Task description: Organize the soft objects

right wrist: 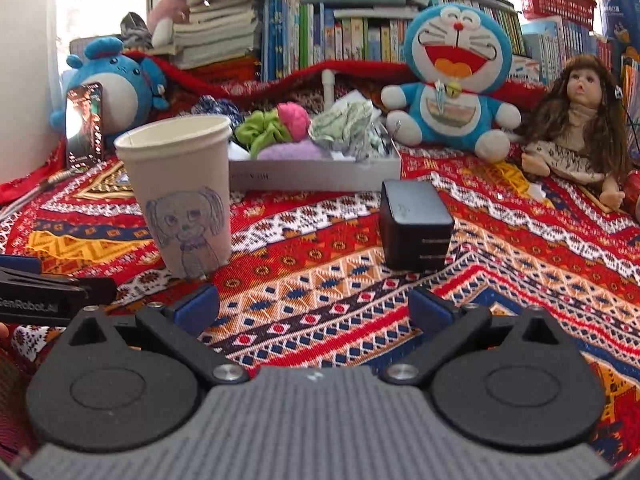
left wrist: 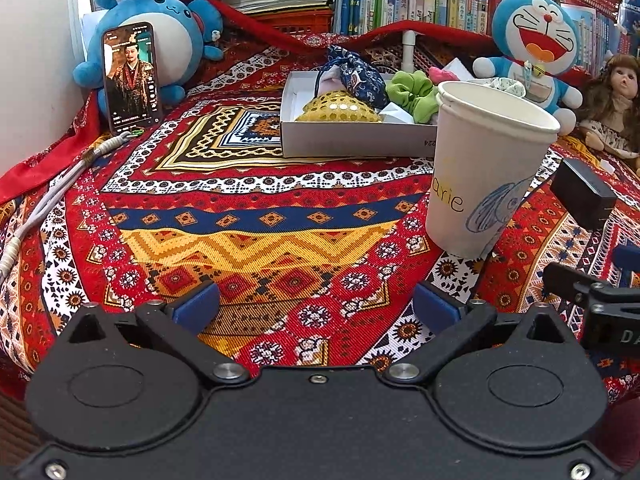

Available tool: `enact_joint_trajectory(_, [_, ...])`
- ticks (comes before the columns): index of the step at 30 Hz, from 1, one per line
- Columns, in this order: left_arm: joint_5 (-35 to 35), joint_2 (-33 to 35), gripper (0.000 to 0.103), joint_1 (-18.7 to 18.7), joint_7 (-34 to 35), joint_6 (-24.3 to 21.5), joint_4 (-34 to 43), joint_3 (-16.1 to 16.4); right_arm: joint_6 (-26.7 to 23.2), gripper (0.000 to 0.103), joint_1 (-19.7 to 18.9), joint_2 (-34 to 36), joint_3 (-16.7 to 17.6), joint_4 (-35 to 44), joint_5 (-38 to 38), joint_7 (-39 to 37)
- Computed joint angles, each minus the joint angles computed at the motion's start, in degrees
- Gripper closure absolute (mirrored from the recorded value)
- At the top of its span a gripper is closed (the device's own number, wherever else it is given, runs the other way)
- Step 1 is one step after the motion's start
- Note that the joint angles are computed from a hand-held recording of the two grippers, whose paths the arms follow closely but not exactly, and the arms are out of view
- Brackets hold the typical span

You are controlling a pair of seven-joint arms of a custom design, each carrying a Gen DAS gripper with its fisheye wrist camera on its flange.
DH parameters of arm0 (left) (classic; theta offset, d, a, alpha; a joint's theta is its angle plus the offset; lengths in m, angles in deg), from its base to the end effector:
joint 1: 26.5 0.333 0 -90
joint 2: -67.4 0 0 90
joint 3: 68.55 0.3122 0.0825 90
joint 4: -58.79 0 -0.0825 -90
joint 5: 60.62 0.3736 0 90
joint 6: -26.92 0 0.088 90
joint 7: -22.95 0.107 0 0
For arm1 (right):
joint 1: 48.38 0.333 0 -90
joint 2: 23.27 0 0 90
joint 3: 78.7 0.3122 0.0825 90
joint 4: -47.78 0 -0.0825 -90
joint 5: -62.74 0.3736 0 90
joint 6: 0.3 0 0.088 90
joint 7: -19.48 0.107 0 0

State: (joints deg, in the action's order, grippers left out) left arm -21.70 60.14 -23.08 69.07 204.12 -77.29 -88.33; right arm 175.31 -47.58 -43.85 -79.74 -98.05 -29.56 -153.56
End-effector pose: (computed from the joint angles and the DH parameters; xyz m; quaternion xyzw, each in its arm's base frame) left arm 0.4767 -0.1983 0.4575 -0.5761 0.7055 -0.3205 0.2600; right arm 0.4112 0.0776 0.4384 -0.5860 0.6658 -0.3357 0.3172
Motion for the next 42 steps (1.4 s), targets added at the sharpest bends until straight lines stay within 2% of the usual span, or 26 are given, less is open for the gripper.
enact_joint_trajectory(9, [-0.6, 0.2, 0.000, -0.6, 0.6, -0.4, 0.2, 0.4, -2.3, 0.000, -1.0, 0.1, 2.6, -0.7, 7.0, -7.2])
enact_joint_trajectory(17, [-1.0, 0.1, 0.000, -0.9, 1.0, -0.5, 0.2, 0.6, -1.6, 0.000, -2.8, 0.2, 4.2, -1.1, 12.9, -13.1])
enact_joint_trajectory(24, [-0.5, 0.2, 0.000, -0.6, 0.5, -0.4, 0.2, 0.5, -1.1, 0.000, -4.6, 0.2, 5.8, -1.2, 13.5, -13.3])
enact_joint_trajectory(42, [-0.4, 0.2, 0.000, -0.9, 0.4, -0.4, 0.2, 0.7, -0.6, 0.000, -5.8, 0.1, 6.8, -1.4, 15.0, -14.7])
